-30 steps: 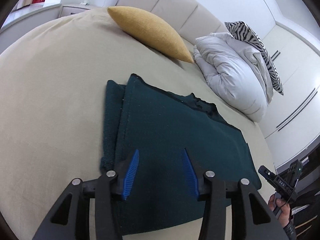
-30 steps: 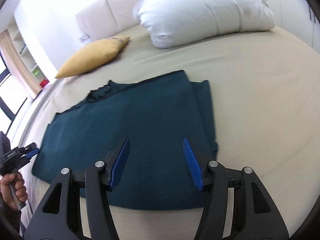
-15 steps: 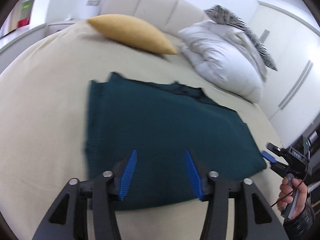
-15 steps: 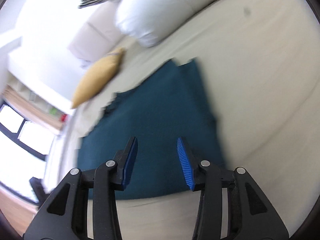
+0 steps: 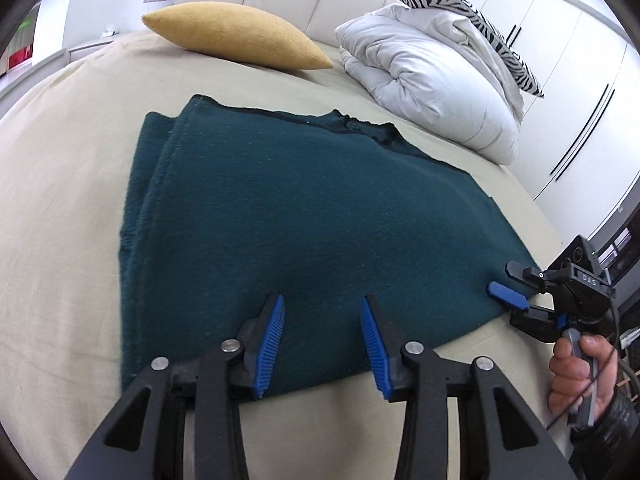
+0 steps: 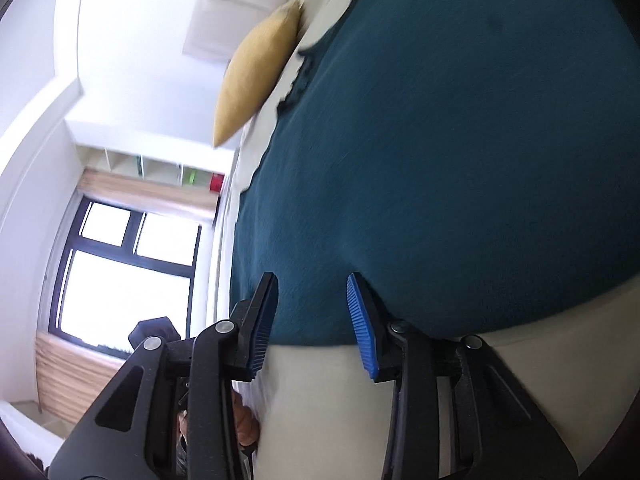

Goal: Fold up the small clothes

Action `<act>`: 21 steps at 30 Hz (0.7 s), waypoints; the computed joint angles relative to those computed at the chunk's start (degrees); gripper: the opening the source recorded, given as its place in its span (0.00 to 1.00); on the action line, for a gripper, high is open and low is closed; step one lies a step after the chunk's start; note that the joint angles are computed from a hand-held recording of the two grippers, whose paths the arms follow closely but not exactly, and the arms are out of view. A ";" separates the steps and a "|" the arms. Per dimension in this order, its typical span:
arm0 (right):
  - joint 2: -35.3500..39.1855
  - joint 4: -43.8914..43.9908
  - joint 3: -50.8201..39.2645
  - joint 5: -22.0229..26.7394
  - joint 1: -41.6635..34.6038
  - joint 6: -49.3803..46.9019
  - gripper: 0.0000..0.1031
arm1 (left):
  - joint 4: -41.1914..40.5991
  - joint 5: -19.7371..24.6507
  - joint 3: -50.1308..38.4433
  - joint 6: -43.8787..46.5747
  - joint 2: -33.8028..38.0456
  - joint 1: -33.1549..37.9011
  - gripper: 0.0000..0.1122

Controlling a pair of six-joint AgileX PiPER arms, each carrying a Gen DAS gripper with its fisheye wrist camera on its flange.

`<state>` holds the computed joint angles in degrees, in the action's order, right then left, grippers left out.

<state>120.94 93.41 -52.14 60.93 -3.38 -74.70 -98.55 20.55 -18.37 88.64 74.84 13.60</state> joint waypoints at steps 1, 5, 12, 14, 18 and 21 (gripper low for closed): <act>0.67 0.00 -0.54 0.48 -1.63 0.08 0.31 | 0.83 0.93 0.24 -0.29 -0.24 1.40 0.38; 0.38 0.03 1.39 2.26 -10.26 -2.45 0.31 | 5.74 6.13 2.59 -1.39 -2.62 9.62 0.38; 0.24 -1.61 1.60 4.31 -23.84 -2.68 0.32 | 17.93 20.56 4.81 -3.18 -4.41 29.31 0.37; -1.20 -3.12 1.83 4.09 -26.73 -2.05 0.33 | 21.80 22.37 4.56 -6.23 -6.08 32.14 0.37; -7.59 -6.09 4.32 1.05 -33.16 -1.51 0.44 | 29.05 29.25 2.82 -13.30 -10.57 38.47 0.45; -10.81 -7.85 4.57 3.64 -35.58 0.46 0.45 | 27.83 26.20 -0.17 -18.02 -12.56 31.74 0.52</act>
